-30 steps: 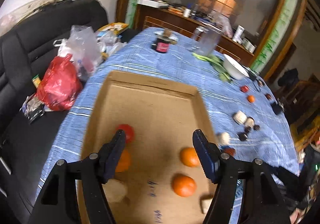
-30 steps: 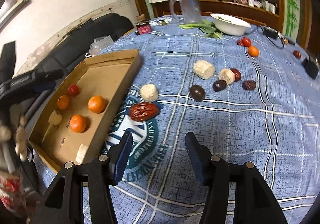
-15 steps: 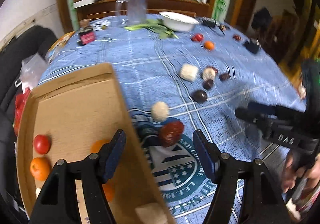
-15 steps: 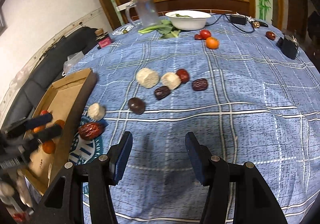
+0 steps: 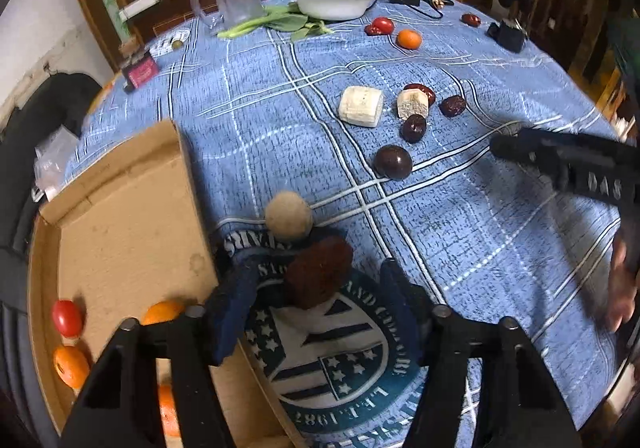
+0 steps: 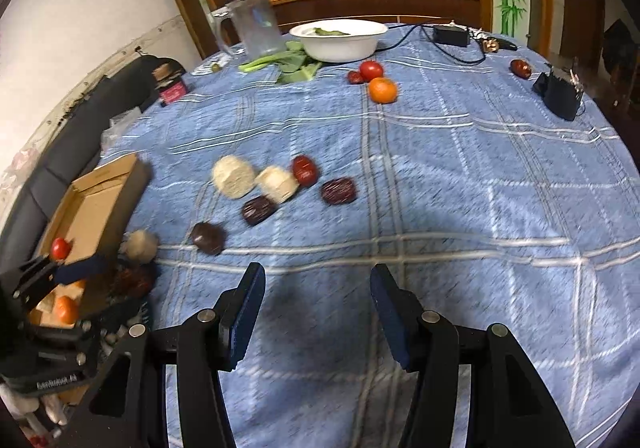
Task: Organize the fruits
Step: 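Move both tools back over the table toward the red dates, then grasp a red date with the left tool while the right tool grasps another date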
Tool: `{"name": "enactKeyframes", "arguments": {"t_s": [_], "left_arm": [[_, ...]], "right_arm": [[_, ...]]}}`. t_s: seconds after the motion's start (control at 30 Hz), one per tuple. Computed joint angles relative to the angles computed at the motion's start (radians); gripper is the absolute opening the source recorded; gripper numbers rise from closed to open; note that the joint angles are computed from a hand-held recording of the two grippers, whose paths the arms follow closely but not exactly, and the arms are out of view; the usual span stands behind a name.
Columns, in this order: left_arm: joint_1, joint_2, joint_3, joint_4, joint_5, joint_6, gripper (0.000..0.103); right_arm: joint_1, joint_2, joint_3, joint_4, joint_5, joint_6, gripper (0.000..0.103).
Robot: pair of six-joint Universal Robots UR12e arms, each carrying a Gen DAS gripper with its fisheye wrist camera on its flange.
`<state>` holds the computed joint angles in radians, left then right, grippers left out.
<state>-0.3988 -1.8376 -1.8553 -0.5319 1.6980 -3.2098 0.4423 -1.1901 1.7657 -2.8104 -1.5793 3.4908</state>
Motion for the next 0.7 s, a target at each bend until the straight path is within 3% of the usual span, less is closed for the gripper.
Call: {"name": "enactKeyframes", "arguments": {"t_s": [0.03, 0.07, 0.47, 0.53, 0.6, 0.7], "left_arm": [[0.002, -0.003, 0.006, -0.022, -0.011, -0.001, 0.04], [0.005, -0.006, 0.012, -0.047, -0.017, -0.004, 0.032], [0.011, -0.013, 0.025, -0.073, -0.039, -0.015, 0.032], [0.011, -0.013, 0.025, -0.073, -0.044, -0.015, 0.032], [0.012, -0.013, 0.023, -0.068, -0.045, -0.013, 0.032], [0.007, -0.007, 0.011, -0.031, -0.037, -0.003, 0.031]], "right_arm": [[-0.004, 0.005, -0.008, 0.009, 0.001, 0.001, 0.059], [-0.007, 0.01, -0.015, 0.014, 0.001, 0.002, 0.059], [0.003, 0.105, -0.138, 0.077, -0.116, -0.045, 0.058], [0.012, 0.112, -0.149, 0.086, -0.151, -0.076, 0.051], [0.019, 0.115, -0.154, 0.092, -0.186, -0.095, 0.029], [0.009, 0.102, -0.135, 0.075, -0.151, -0.071, 0.029]]}}
